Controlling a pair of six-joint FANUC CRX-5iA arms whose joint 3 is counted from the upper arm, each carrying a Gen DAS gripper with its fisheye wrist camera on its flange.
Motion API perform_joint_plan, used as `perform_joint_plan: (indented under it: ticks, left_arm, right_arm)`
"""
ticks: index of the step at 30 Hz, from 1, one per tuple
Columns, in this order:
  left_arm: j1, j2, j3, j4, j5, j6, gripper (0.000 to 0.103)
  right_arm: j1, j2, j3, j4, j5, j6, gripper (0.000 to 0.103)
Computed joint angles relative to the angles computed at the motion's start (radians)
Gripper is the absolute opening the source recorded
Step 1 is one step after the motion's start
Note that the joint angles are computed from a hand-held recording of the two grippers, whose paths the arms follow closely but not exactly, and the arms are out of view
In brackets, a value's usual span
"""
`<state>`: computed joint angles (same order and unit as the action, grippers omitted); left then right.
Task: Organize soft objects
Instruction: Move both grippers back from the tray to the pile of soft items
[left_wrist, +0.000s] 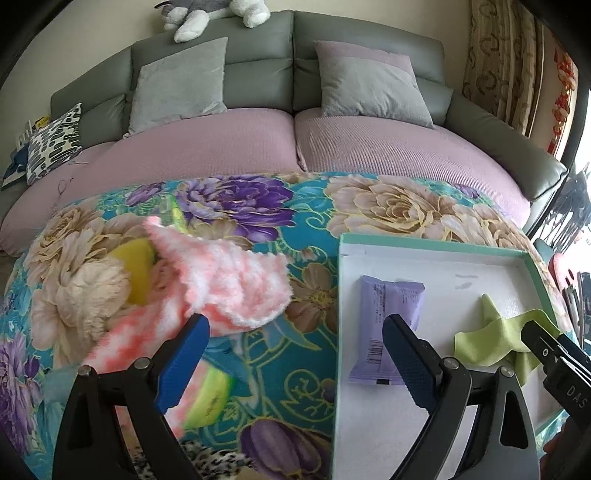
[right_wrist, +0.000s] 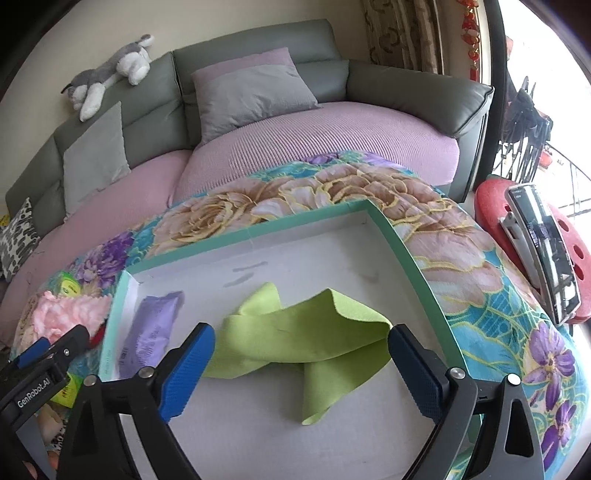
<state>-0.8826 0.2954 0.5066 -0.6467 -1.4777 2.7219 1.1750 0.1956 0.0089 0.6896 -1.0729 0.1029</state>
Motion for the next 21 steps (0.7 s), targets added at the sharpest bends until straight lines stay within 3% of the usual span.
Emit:
perform_joint_plan:
  ticks: [13, 17, 21]
  left_arm:
    - [-0.102, -0.165, -0.08, -0.179, -0.212, 0.143, 0.095]
    - [-0.125, -0.222, -0.124, -0.221, -0.305, 0.202, 0.095]
    - [-0.119, -0.282, -0.195, -0.212, -0.334, 0.269, 0.095]
  right_arm:
    - [0.049, -0.02, -0.023, 0.107, 0.121, -0.056, 0.097]
    - [0.07, 0.018, 0.027, 0.098, 0.128, 0.021, 0.097]
    - [0.086, 0.043, 0.06, 0.071, 0.185, 0.067, 0.097]
